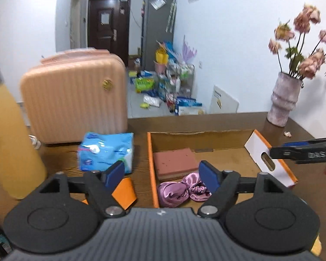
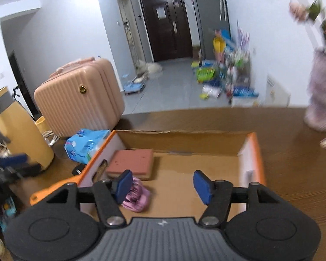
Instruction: Organize soft objects
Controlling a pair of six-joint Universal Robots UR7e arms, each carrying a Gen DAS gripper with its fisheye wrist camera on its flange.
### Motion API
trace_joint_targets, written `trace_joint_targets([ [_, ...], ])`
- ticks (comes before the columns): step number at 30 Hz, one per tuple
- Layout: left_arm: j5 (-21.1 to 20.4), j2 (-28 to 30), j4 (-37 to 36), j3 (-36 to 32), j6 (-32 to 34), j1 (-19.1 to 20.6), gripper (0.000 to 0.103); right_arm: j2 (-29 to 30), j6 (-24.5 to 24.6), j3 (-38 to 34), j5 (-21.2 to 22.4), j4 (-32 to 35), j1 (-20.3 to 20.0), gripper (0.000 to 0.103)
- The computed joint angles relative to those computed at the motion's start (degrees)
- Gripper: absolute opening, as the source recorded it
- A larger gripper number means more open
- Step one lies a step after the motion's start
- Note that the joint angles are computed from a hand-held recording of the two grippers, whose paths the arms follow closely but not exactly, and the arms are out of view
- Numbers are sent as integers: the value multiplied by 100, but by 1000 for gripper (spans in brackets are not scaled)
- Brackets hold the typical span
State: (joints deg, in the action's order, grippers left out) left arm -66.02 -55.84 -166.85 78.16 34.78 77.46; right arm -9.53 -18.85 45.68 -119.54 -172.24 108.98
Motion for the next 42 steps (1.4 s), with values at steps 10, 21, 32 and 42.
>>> trace_joint_targets([
  [10, -71, -951, -748, 1579, 10, -150, 83, -1271, -431, 2513, -174, -1950, 147, 72],
  [21, -626, -1873, -3992, 4732, 474, 171, 88, -778, -3272, 5011, 737, -6942, 195, 86],
  [32, -599, -2250, -3684, 5694, 7, 571, 90, -913, -970, 6559, 533, -6148, 187, 83],
  [42, -710, -1880, -3682, 5266, 52, 577, 90, -850, -869, 6216, 407, -5759, 136, 77],
])
